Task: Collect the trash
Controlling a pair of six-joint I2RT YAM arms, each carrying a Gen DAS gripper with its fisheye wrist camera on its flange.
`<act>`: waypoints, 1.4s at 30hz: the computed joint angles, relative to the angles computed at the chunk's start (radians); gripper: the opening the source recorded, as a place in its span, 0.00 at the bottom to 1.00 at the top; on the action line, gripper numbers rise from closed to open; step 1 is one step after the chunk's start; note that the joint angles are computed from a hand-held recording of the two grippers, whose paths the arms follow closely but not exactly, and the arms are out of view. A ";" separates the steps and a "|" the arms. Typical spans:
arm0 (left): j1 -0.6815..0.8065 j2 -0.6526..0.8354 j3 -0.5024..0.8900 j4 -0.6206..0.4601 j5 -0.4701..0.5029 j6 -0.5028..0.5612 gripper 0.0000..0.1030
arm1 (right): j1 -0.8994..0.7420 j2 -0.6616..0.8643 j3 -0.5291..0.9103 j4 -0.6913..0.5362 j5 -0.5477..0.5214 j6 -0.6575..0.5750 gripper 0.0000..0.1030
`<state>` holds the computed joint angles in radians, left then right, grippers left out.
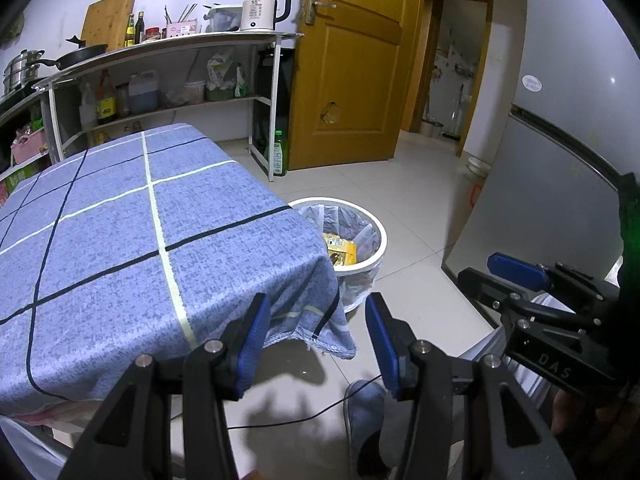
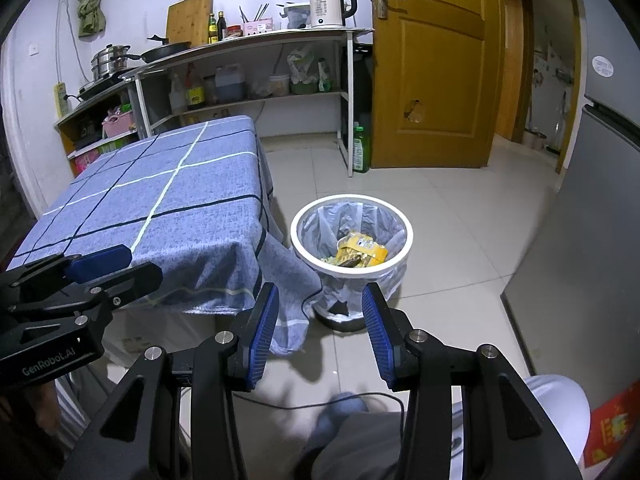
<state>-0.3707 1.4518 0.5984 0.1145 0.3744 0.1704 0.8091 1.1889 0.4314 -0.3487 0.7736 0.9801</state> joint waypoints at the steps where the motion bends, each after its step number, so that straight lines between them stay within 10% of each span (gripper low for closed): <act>1: 0.000 0.002 0.002 0.000 0.002 -0.002 0.50 | -0.002 -0.001 -0.001 0.000 -0.001 -0.002 0.43; 42: 0.009 0.009 0.003 -0.011 0.020 0.008 0.50 | 0.004 0.008 0.002 0.002 -0.008 -0.002 0.43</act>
<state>-0.3613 1.4612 0.6019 0.1034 0.3946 0.1782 0.8135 1.1967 0.4335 -0.3466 0.7653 0.9780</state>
